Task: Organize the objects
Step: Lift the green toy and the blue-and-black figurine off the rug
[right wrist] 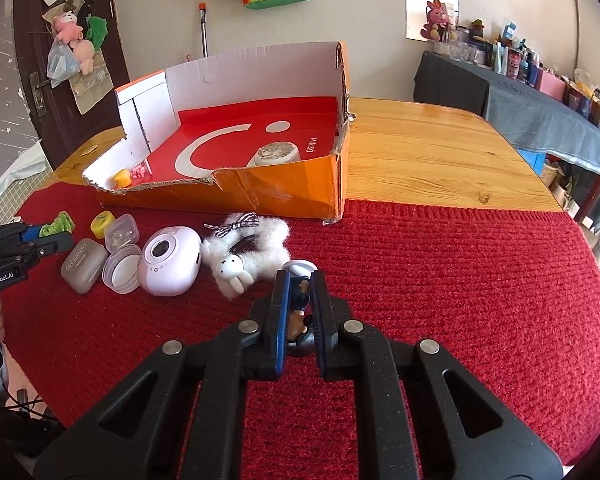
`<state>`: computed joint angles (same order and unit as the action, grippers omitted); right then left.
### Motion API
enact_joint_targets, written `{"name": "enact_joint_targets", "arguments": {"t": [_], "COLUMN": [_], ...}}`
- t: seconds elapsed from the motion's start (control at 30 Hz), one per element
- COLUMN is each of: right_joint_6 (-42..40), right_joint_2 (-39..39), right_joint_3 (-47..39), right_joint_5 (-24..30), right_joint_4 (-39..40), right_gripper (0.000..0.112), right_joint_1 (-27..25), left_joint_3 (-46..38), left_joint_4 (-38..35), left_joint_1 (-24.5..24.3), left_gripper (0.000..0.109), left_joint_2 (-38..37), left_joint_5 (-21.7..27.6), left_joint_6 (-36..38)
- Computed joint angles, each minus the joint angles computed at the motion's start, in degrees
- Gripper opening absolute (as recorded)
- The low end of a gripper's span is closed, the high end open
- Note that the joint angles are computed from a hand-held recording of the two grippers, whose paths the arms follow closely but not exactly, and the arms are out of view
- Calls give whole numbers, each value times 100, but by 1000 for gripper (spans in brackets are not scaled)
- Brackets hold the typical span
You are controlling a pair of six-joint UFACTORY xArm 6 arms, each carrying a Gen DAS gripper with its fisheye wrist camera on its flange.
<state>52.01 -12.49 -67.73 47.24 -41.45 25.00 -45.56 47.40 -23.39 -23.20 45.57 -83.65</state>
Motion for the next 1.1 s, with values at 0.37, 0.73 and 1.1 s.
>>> {"name": "enact_joint_targets", "arguments": {"t": [0.37,0.73,1.1], "right_joint_6": [117,282,68], "right_joint_2": [-75,36,2], "right_joint_3": [65,35,131], "right_joint_5": [-43,156,-81], "right_joint_4": [-108,-426,-142], "right_gripper": [16,77,25], "right_joint_1": [14,115,80], "left_joint_3": [104,119,26], "left_joint_4": [-219,-264,87], "left_joint_1": [79,144,-109], "left_gripper": [36,49,31], "left_joint_2": [31,57,-71], "left_joint_5": [-111,-186,75], "left_joint_6": [68,94,2]}}
